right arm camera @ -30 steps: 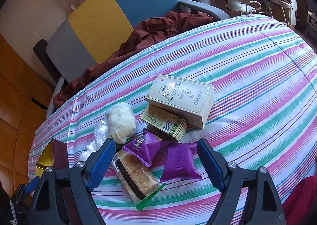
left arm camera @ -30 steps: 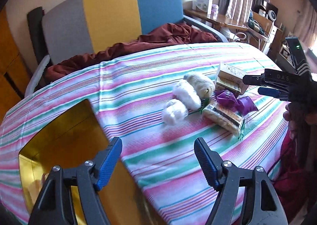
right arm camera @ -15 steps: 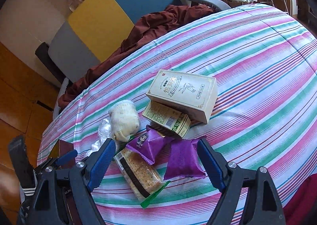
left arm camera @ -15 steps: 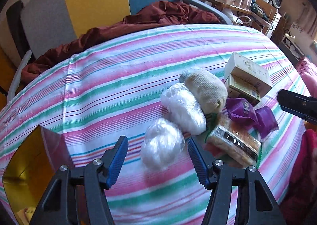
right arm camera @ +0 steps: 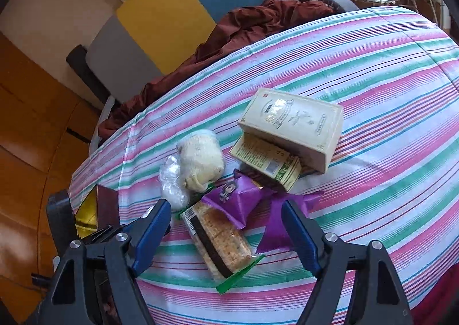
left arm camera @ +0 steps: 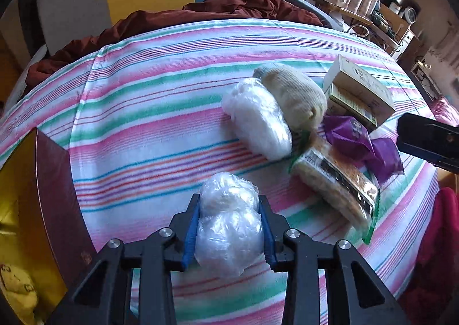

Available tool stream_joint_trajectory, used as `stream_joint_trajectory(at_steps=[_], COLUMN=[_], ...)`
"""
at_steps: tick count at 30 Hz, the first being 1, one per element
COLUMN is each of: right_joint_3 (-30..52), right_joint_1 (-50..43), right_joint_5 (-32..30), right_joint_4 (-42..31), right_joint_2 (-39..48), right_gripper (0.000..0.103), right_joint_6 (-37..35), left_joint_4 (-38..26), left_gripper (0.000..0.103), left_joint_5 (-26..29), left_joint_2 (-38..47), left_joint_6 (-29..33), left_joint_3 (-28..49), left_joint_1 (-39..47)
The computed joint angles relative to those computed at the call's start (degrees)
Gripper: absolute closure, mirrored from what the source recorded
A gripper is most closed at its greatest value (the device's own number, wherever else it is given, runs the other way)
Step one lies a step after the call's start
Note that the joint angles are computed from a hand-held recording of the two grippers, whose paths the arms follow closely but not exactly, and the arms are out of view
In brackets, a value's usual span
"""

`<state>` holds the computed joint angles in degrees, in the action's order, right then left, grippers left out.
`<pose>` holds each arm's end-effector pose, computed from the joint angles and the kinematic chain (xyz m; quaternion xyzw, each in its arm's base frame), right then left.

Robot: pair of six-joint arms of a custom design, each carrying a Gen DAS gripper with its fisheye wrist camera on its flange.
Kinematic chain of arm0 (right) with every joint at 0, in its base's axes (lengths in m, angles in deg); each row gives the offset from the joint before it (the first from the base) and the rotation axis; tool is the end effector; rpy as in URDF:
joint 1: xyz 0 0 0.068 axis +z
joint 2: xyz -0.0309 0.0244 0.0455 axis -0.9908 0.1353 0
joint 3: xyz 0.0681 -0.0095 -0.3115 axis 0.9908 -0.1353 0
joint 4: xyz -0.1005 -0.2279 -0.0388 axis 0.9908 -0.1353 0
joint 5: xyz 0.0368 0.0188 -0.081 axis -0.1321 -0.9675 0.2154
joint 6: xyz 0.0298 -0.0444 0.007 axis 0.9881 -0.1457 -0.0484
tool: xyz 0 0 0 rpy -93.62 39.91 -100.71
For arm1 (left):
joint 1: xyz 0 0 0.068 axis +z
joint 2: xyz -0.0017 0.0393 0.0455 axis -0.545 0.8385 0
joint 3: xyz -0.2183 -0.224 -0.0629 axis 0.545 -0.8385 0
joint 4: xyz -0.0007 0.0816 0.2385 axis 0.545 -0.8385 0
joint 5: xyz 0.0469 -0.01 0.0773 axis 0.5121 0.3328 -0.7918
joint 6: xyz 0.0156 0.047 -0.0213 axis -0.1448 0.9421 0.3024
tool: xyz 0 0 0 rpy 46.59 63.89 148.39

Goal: Organize objects
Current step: 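Carry the white ball toward the tray with the left tool while the right tool reaches the cracker packet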

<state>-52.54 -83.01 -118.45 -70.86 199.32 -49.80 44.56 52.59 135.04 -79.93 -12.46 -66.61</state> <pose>0.2787 0.0146 0.0972 -0.0300 0.9417 0.2667 0.2029 0.2760 -0.1777 0.0496 0.0458 0.9736 -0.0499 0.2178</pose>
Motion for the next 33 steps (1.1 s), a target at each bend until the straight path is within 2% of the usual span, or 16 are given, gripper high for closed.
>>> stream_joint_trajectory(at_steps=[6, 10, 14, 20, 26, 28, 33], right_joint_3=[0.8, 1.9, 2.3, 3.8, 3.9, 3.3, 2.2], right_joint_1=[5.8, 8.2, 10.5, 12.5, 16.3, 17.8, 18.9], right_joint_5=[2.0, 4.1, 7.7, 13.7, 18.8, 21.9, 24.1], right_joint_4=[-4.3, -6.5, -6.4, -6.2, -3.5, -2.1, -0.9], right_joint_2=[0.9, 3.0, 4.1, 7.1, 8.3, 8.4, 8.3], right_gripper=[0.033, 0.038, 0.038, 0.038, 0.039, 0.053, 0.056], right_joint_6=[-4.7, -6.0, -6.0, -5.0, -6.0, -7.2, -8.7], left_joint_4=[5.8, 11.8, 17.4, 23.0, 27.3, 28.3, 30.9], left_gripper=[0.065, 0.065, 0.064, 0.064, 0.064, 0.064, 0.064], left_joint_5=[-3.8, -7.3, -10.4, -9.0, -10.1, -10.9, -10.9], left_joint_2=[-1.4, -1.8, -1.1, -0.5, 0.2, 0.4, 1.6], left_joint_6=[-5.0, -8.1, -8.0, -7.7, -9.3, -9.3, -7.4], left_joint_3=[-6.8, -12.1, -16.1, -18.5, -20.6, -21.1, -21.6], left_joint_1=[-7.4, -12.7, -16.1, -15.2, -16.9, -17.7, -16.9])
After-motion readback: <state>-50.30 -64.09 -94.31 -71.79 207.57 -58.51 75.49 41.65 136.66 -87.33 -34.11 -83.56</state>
